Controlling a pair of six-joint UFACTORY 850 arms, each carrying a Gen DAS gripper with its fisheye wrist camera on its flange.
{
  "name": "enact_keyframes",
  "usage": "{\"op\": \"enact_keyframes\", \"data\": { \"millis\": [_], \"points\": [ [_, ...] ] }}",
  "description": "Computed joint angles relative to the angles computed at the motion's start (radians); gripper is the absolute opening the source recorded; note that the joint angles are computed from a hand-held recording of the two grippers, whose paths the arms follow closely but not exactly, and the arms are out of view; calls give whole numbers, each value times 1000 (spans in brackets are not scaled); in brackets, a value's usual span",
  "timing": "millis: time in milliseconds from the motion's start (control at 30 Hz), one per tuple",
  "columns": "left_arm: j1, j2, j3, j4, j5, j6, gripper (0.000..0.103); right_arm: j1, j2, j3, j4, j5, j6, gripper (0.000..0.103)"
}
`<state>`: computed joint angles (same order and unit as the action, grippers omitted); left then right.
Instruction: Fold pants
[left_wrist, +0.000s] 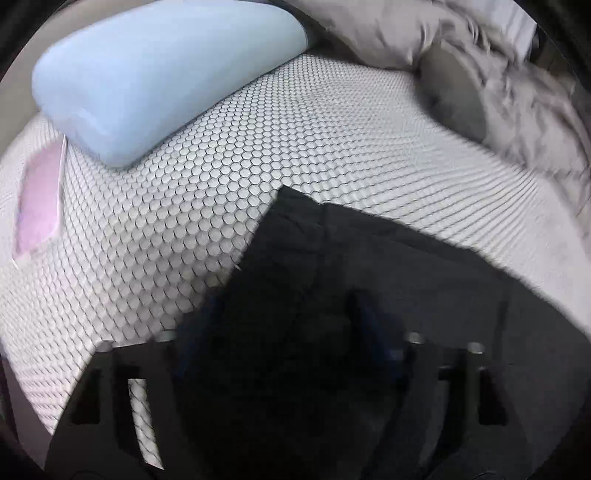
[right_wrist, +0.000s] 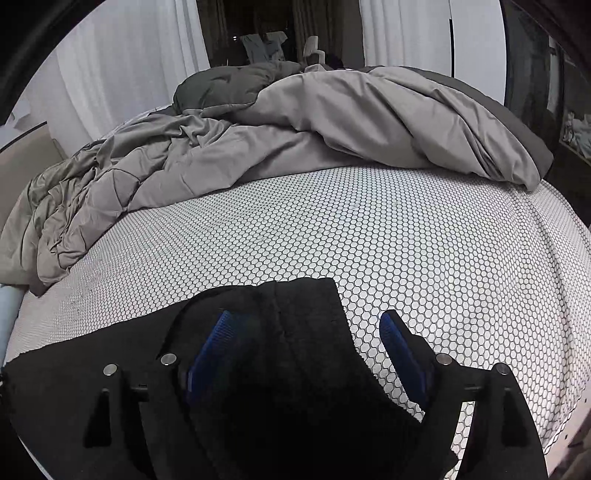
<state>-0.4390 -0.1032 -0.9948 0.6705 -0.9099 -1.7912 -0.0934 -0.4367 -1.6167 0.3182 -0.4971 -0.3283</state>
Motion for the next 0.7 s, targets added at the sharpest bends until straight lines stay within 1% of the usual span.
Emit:
{"op": "enact_keyframes", "data": {
  "millis": [33,67,133,200,233,300,367,400,433,467,533,567,600,633,667,700],
  "points": [
    [-8,-16,-18,23,-48,14,41,2,0,0,-4,2,5,84],
    [-17,-18,-21,47,-61,5,38,1,0,-1,-5,1,7,84],
    [-43,-24,-32,111,-112,-14,33,0,-1,-4,5,0,2,84],
    [-64,-22,-38,165,-151,-32,32,-6,7,5,37,6,-25,84],
    [-74,-14,-36,197,-159,-52,32,-10,12,9,64,7,-46,84],
    [-80,4,-40,234,-174,-73,32,-11,21,20,66,19,-44,84],
    [-71,22,-42,264,-159,-91,32,-13,26,25,63,24,-44,84],
    [-60,23,-47,264,-155,-85,33,-13,28,27,61,25,-43,84],
    [-36,10,-57,246,-150,-70,34,-15,30,30,60,27,-41,84],
    [-26,-6,-62,217,-151,-60,37,-16,32,34,59,29,-39,84],
    [20,-54,-80,107,-113,25,38,-21,29,30,62,21,-40,84],
    [33,-71,-81,65,-96,52,38,-28,27,30,99,12,-65,84],
    [30,-72,-71,62,-90,38,39,-36,24,27,149,-4,-99,83],
    [15,-53,-47,98,-84,-18,45,-47,20,21,199,-25,-128,84],
    [1,-37,-27,119,-70,-64,49,-54,19,20,232,-37,-145,84],
    [-10,-14,-10,125,-53,-94,56,-66,20,19,275,-50,-169,84]
  ]
}}
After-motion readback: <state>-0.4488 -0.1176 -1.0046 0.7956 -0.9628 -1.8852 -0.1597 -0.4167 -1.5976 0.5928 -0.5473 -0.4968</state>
